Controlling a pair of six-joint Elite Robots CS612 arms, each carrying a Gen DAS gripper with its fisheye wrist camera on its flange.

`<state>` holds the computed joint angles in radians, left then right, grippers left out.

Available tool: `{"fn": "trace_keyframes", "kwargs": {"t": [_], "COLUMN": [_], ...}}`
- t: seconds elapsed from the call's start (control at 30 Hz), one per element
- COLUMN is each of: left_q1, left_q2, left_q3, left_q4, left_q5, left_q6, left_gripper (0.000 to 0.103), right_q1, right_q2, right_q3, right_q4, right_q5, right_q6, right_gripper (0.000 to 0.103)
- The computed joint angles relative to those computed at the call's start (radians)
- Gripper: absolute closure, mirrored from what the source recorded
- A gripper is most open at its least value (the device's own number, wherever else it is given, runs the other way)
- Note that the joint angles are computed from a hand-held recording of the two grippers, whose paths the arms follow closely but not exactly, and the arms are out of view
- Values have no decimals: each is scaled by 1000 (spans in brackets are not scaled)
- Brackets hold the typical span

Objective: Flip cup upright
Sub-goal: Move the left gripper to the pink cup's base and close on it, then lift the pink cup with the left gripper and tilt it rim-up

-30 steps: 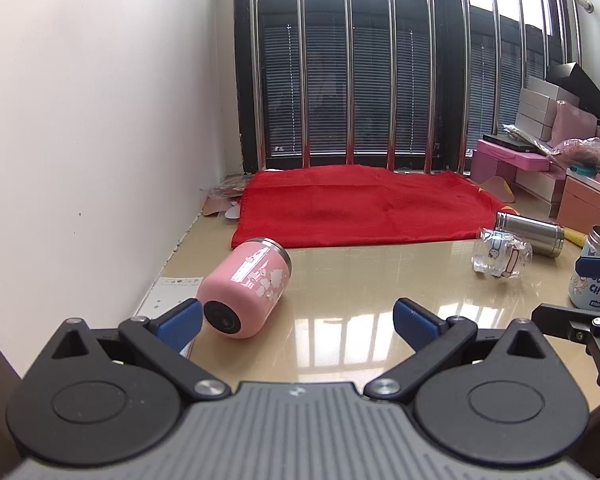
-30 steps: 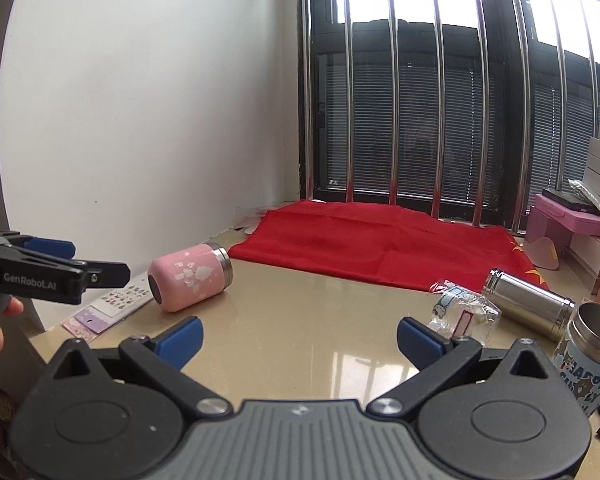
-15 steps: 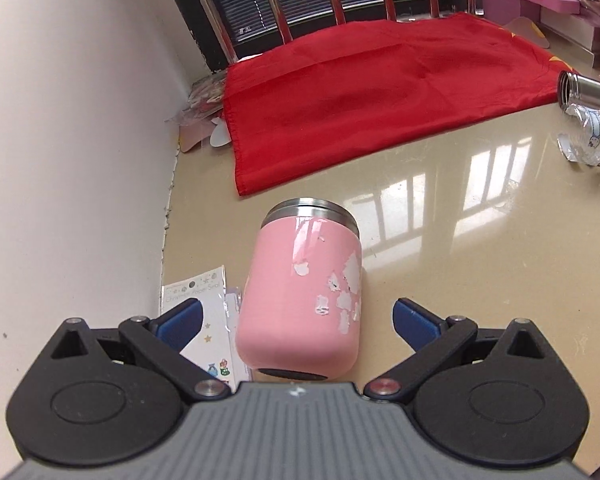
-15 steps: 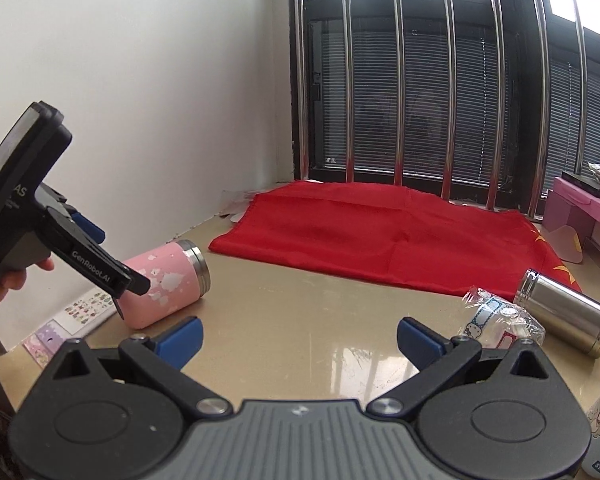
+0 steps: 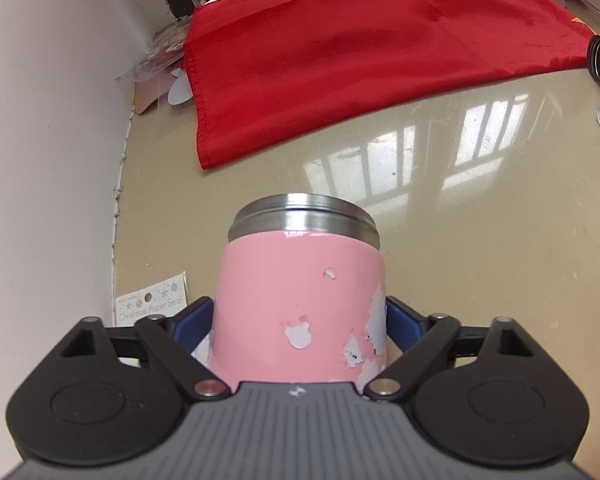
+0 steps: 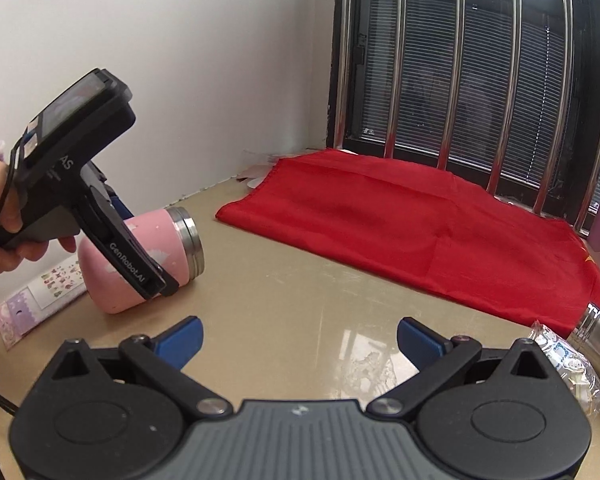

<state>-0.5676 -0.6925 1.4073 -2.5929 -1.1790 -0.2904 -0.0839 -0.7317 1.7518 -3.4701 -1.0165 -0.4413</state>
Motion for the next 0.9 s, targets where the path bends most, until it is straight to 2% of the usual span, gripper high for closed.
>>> {"fn": "trace_keyframes", "kwargs": {"t": [0.07, 0.2, 0.37, 0.6, 0.73, 0.9], "left_q1": [-10, -12, -55, -133, -182, -237], "left_q2": [1, -22, -53, -96, -113, -111], "left_q3": [12, 42, 86, 128, 132, 104], "left_q4": [-21, -50, -79, -91, -43, 69], "left_q5": [31, -51, -27, 8, 41, 85], "left_q6": [23, 7, 30, 98, 141, 175], "left_gripper": [19, 19, 19, 19, 19, 19], "right_q1": [1, -9, -34, -88, -129, -185], "right_q2": [5, 3, -14, -47, -63, -76], "right_q3": [-7, 2, 39, 111, 154, 201], "right_q4": [8, -3, -36, -112, -161, -200], "right_q5": [1, -7, -24, 12, 57, 117], "right_q6": [19, 45, 94, 121, 131, 131], "right_gripper": [0, 0, 0, 0, 0, 0]}}
